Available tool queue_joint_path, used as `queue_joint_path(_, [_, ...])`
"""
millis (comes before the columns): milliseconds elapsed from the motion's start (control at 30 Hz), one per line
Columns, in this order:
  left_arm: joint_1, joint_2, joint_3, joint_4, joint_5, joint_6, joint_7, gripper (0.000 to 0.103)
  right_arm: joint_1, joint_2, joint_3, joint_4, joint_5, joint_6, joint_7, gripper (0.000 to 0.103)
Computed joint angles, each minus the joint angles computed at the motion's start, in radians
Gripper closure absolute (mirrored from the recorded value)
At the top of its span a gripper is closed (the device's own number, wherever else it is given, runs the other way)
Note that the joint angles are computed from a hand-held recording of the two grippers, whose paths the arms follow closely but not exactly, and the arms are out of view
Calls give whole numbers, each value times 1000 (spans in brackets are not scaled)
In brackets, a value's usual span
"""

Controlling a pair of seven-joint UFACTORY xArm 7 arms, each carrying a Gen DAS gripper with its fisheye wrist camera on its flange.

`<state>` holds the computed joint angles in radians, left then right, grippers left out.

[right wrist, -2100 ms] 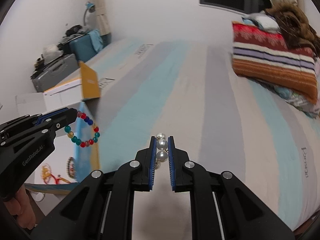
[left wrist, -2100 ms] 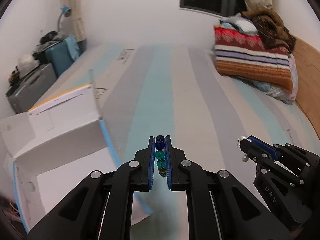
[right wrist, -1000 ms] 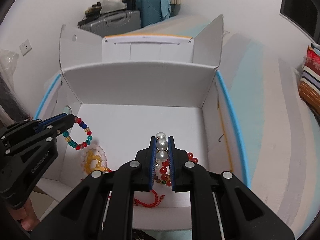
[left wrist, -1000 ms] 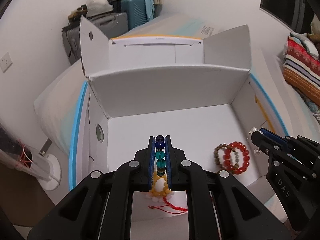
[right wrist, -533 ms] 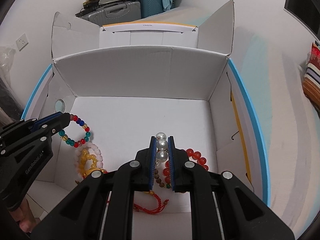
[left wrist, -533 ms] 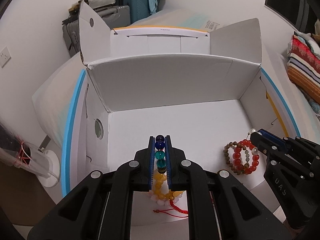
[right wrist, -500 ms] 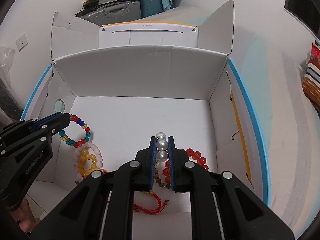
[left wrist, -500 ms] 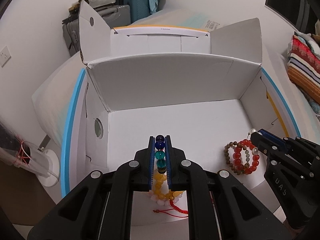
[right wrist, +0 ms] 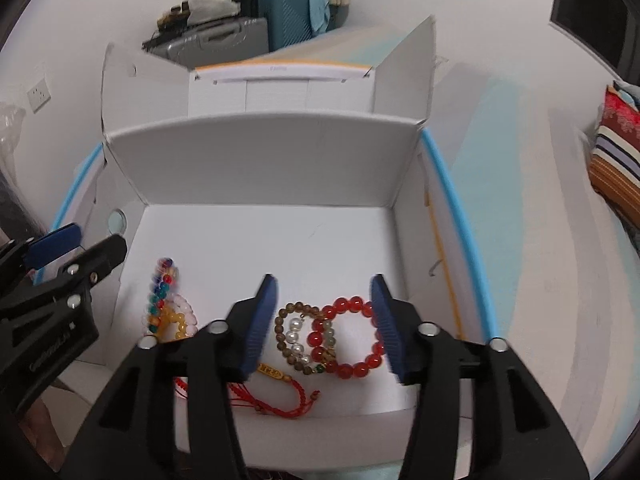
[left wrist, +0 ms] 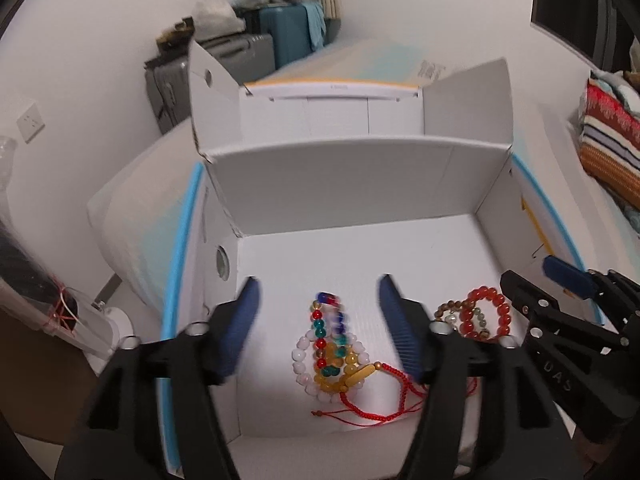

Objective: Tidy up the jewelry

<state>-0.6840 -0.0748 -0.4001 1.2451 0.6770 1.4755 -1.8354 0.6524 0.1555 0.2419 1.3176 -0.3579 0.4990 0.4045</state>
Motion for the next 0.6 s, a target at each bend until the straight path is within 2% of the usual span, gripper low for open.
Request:
queue_joint_path(67, [-16, 13, -18, 30, 25, 45, -24, 25, -3, -49, -9, -50, -32, -33, 31, 36])
queue_joint_path(133, [-34, 25, -28, 52, 49, 79, -44, 12, -20, -103, -7, -109, -42, -78, 52, 21])
queue_joint_path(233, [-77, 58, -44, 94, 93, 143, -85, 5, -54, -178, 9, -189, -54, -125, 71, 12])
queue_joint_path(300, [-104, 67, -44, 103, 105, 153, -108, 6, -79, -222, 22, -238, -58, -153, 84, 8])
queue_joint_path(433, [-155, 93, -43, 123, 128, 176, -155, 6, -134, -304, 58, -338, -86, -192, 129, 8])
queue_joint_path(600, [-232, 148, -42, 170, 153, 258, -239, 6, -173, -391, 90, -462, -59, -251, 122, 8])
